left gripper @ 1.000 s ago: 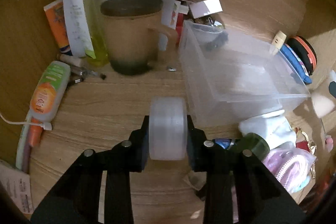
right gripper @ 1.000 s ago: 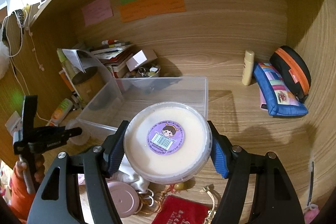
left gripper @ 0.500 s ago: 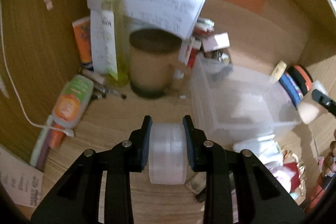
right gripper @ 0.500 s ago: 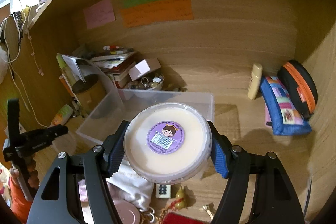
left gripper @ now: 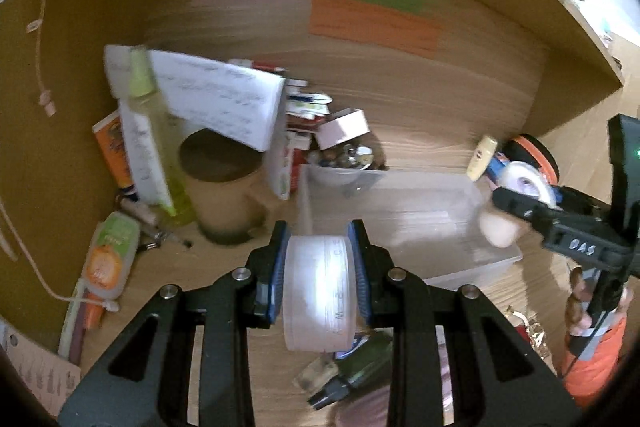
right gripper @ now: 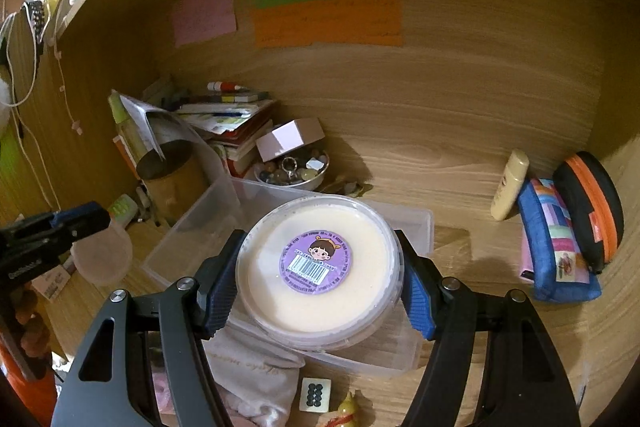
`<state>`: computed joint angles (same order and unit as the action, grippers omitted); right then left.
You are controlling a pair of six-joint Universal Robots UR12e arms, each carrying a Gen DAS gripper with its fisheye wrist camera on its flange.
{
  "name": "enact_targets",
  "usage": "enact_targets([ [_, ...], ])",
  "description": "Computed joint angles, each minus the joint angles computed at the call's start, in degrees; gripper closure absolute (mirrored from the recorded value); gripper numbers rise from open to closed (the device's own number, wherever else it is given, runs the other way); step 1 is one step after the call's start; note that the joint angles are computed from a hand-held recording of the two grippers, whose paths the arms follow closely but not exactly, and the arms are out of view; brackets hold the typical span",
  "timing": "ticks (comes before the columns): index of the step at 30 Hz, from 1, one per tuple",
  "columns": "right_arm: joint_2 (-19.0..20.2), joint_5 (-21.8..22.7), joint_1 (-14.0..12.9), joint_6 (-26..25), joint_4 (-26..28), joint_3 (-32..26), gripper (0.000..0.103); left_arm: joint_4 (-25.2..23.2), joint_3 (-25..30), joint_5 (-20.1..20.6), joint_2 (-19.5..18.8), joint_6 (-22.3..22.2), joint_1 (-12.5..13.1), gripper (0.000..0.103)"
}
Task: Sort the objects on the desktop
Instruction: 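Carry the tape roll with the left gripper while the right gripper carries the cream tub into the clear box, then open both grippers to release the tape roll and tub inside the clear box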
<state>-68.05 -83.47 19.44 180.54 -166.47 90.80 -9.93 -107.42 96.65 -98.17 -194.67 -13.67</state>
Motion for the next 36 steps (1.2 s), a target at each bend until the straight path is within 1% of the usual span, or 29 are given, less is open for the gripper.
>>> enact_targets([
  [10,1.82,1.45,-0.25,-0.24,2.89,-1.48,0.036,-2.64,2.87,-1.74,-2.54,1.37,-0.26,0.074],
  [13,2.44,1.97,-0.5,0.38,4.25,-2.03,0.036,-2.89,3.91,-0.8,-3.44,2.17,-0.7,0.074],
  [15,2.75,2.22,-0.66,0.46,4.81,-2.26,0.036,-3.43,4.54,-1.69,-3.96,2.22,-0.54,0.074],
  [18,3.2,2.68,-0.82,0.62,5.75,-2.65,0.036,-4.28,5.55,-1.61,-4.89,2.24,-0.51,0.074],
  [20,3.46,3.51,-1.03,0.59,6.98,-2.95,0.037,-4.93,6.16,-2.87,-5.41,2.26,-0.25,0.074],
  [25,4.05,3.8,-1.19,0.6,9.65,-3.71,0.037,-6.14,7.13,-4.07,-6.56,2.52,-0.06,0.074],
  [31,4.46,3.41,-1.05,0.37,11.23,-4.2,0.037,-8.32,8.18,-6.72,-7.87,2.66,0.51,0.074],
  [36,4.94,3.73,-1.09,0.16,13.0,-4.82,0.037,-10.02,8.79,-7.35,-8.61,2.62,0.63,0.074],
])
